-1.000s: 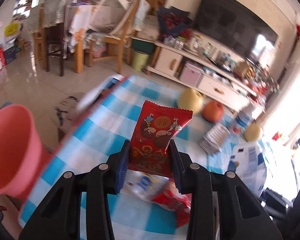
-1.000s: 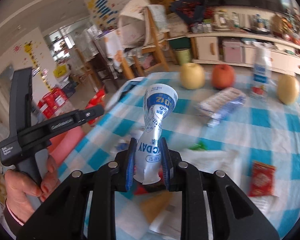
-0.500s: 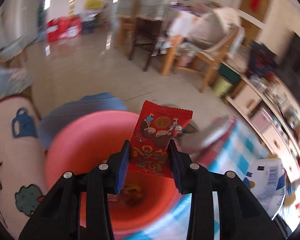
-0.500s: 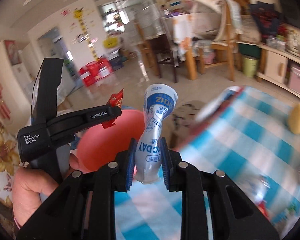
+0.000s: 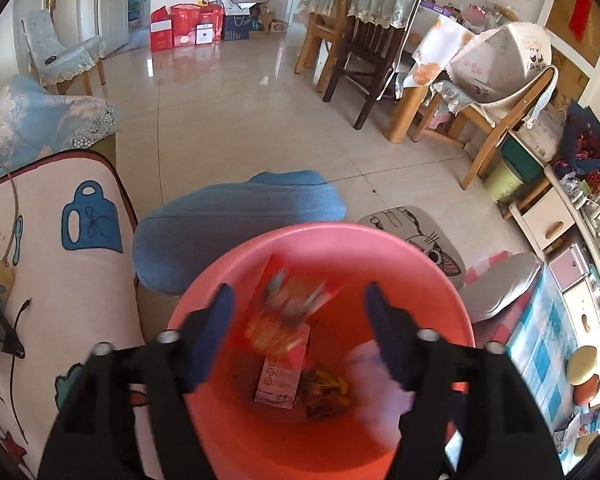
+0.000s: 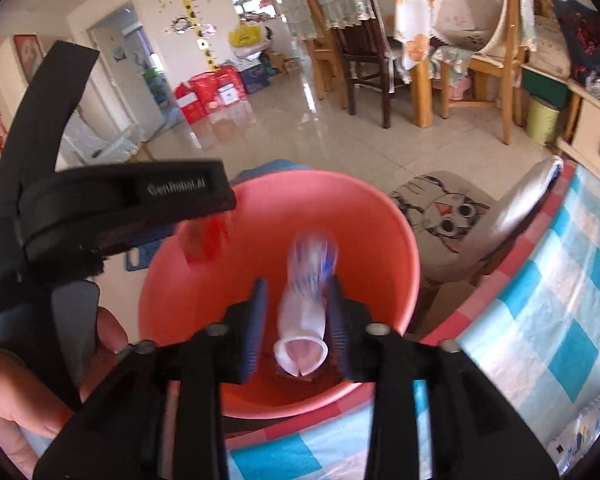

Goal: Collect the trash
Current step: 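Carry the red wrapper and white bottle to the pink bucket and release both, then return both tools to the table toward the white paper packet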

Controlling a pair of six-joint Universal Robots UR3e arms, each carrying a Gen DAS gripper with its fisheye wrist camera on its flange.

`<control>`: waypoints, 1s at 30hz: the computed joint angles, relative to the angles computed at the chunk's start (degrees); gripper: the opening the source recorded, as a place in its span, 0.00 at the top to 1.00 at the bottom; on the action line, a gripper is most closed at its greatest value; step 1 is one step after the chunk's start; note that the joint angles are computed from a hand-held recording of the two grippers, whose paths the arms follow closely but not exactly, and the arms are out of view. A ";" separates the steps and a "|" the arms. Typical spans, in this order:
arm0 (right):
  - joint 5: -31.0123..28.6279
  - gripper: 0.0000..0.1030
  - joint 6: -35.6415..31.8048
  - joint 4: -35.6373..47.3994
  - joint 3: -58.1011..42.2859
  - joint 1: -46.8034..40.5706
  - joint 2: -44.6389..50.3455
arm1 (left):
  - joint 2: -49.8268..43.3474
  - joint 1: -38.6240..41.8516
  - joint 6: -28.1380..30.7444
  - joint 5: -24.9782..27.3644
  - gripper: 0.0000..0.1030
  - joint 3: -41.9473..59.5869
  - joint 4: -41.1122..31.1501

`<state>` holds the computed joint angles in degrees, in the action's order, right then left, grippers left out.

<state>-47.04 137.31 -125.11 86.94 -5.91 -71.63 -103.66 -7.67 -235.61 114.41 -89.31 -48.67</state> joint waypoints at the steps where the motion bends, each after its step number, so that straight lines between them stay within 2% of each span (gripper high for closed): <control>1: 0.00 0.33 0.59 -2.11 1.68 -0.67 -0.90 | 0.70 -0.10 0.10 0.53 0.26 -0.91 0.68; 3: 0.77 0.27 1.44 -4.94 4.96 -3.04 -3.29 | 0.56 -1.52 -0.21 3.18 0.19 -0.88 2.22; 6: 2.34 0.13 2.80 -6.90 8.85 -7.66 -6.39 | -0.76 -3.71 -0.65 6.42 0.19 1.06 2.55; 10: 4.42 0.12 1.64 -4.26 11.91 -14.26 -9.62 | -3.12 -7.06 0.19 9.76 0.19 3.17 6.05; 15: 5.97 0.10 -0.94 -1.91 15.19 -21.28 -13.52 | -8.43 -13.97 2.67 19.87 0.19 7.73 13.30; 17: 7.00 0.10 -4.50 1.16 17.38 -24.89 -16.48 | -11.16 -16.84 4.71 23.88 0.19 9.93 17.76; 21: 8.70 0.08 -8.16 4.44 19.59 -29.55 -19.54 | -19.56 -22.46 15.68 30.52 0.09 18.65 27.67; 23: 9.66 0.06 -9.77 6.07 21.00 -32.55 -21.48 | -22.75 -23.91 19.30 31.31 0.09 23.44 28.59; 27: 11.54 0.04 -14.46 9.71 22.88 -38.13 -24.89 | -27.88 -26.09 25.17 29.31 0.09 31.71 29.96; 30: 13.06 0.04 -19.39 13.05 23.62 -42.22 -26.77 | -31.41 -27.57 27.29 28.33 0.09 39.61 24.53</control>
